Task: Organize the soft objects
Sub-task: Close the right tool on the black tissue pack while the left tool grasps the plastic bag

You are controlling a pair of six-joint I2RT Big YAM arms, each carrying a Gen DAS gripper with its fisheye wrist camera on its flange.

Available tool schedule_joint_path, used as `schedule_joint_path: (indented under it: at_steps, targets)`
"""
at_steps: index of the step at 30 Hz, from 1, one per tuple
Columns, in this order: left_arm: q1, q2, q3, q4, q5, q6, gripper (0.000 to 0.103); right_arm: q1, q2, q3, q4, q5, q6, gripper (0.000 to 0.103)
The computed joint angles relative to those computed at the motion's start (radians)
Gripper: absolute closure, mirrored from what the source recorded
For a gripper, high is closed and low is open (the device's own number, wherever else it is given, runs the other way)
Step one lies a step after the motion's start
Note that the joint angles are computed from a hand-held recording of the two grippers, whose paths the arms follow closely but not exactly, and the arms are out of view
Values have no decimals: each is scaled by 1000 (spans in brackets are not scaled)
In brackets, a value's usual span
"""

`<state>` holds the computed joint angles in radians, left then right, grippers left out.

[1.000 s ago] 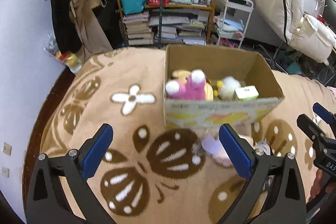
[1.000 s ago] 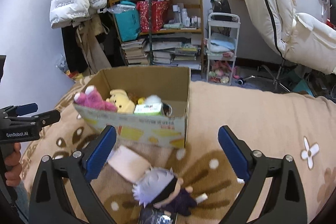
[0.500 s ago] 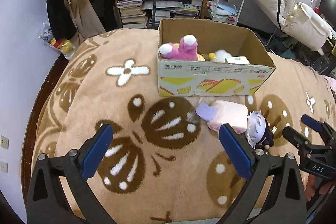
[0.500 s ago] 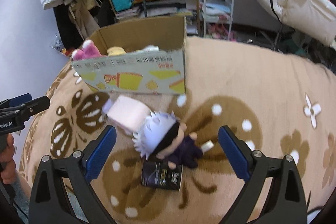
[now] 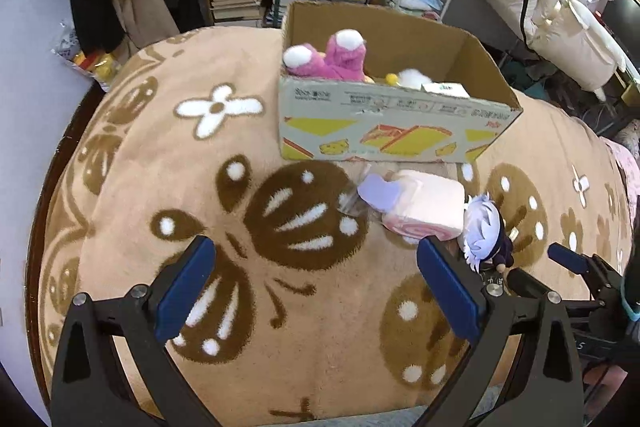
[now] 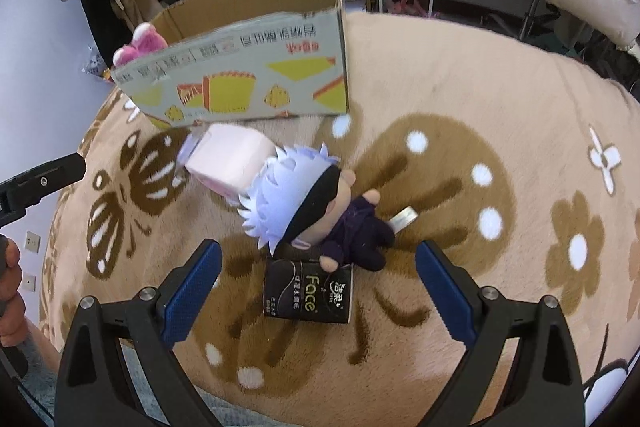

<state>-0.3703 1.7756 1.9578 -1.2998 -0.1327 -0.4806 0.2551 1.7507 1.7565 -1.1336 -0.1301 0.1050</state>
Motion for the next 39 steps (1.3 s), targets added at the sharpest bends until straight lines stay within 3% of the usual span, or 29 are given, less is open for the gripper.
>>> schedule_joint_path:
  at_steps: [7, 12, 21, 31, 35, 37, 39]
  targets:
    - [6, 25, 12, 22, 30, 32, 3, 2, 50, 27, -71, -36, -1, 2]
    - [17, 56, 30, 44, 108, 46, 4, 6, 85, 48, -109, -45, -14, 5]
    - [5, 140, 106, 63, 117, 84, 4, 5, 138, 75, -167, -103, -32, 6]
    - [0, 212, 172, 22, 108, 84, 4, -5, 159, 83, -195, -143, -20, 8]
    - [-7, 254, 223, -27, 84, 89, 4, -4, 161, 89, -205, -131, -32, 8]
    - [-12, 267, 237, -36, 72, 90, 6, 2, 164, 91, -205, -129, -27, 8]
    - [-13, 270, 236, -32, 92, 98, 18, 3, 167, 94, -205, -132, -23, 8]
